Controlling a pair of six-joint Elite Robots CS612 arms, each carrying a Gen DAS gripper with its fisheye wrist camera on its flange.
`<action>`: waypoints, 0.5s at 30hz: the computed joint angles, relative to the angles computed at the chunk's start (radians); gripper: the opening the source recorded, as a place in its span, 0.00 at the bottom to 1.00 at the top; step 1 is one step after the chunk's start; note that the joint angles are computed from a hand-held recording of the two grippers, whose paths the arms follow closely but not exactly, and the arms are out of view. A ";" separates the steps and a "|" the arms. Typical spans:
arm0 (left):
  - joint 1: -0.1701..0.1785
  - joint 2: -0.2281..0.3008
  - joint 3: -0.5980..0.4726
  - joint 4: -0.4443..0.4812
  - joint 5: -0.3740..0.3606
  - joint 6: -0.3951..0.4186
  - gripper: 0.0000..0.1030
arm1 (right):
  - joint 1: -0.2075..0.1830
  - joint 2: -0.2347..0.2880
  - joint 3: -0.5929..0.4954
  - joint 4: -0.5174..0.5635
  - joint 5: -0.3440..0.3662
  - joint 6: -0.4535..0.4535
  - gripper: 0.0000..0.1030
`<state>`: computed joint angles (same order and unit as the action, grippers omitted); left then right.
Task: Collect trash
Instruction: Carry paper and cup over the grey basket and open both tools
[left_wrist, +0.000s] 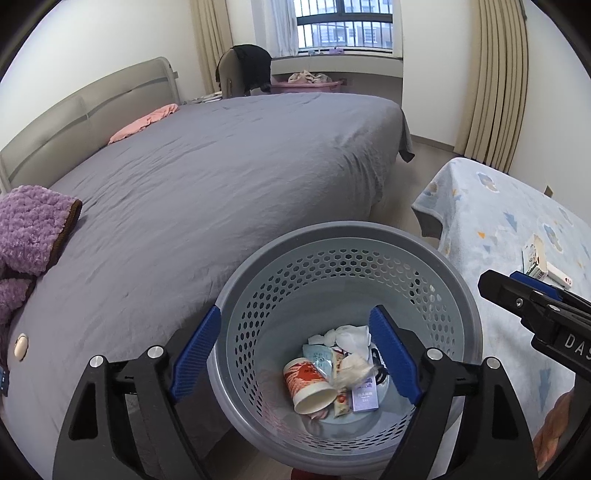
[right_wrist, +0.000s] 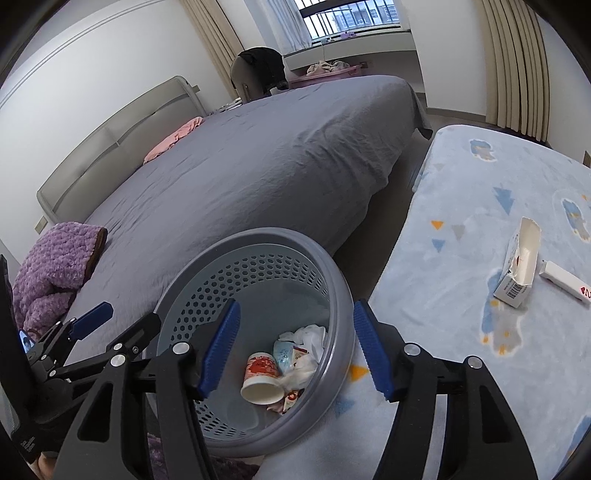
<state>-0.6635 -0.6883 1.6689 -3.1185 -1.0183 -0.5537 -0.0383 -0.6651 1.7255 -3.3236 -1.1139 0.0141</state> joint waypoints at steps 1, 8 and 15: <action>0.000 0.001 -0.001 0.001 0.000 -0.001 0.80 | 0.000 0.000 0.001 -0.001 -0.001 -0.001 0.59; -0.002 0.002 -0.002 -0.004 0.002 0.001 0.85 | -0.002 -0.001 0.000 0.004 -0.008 0.005 0.59; -0.007 0.002 0.000 -0.016 -0.006 0.008 0.88 | -0.011 -0.005 0.012 -0.013 -0.027 0.012 0.61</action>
<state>-0.6705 -0.6862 1.6689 -3.1349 -1.0241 -0.5454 -0.0497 -0.6704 1.7375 -3.3362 -1.1409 0.0261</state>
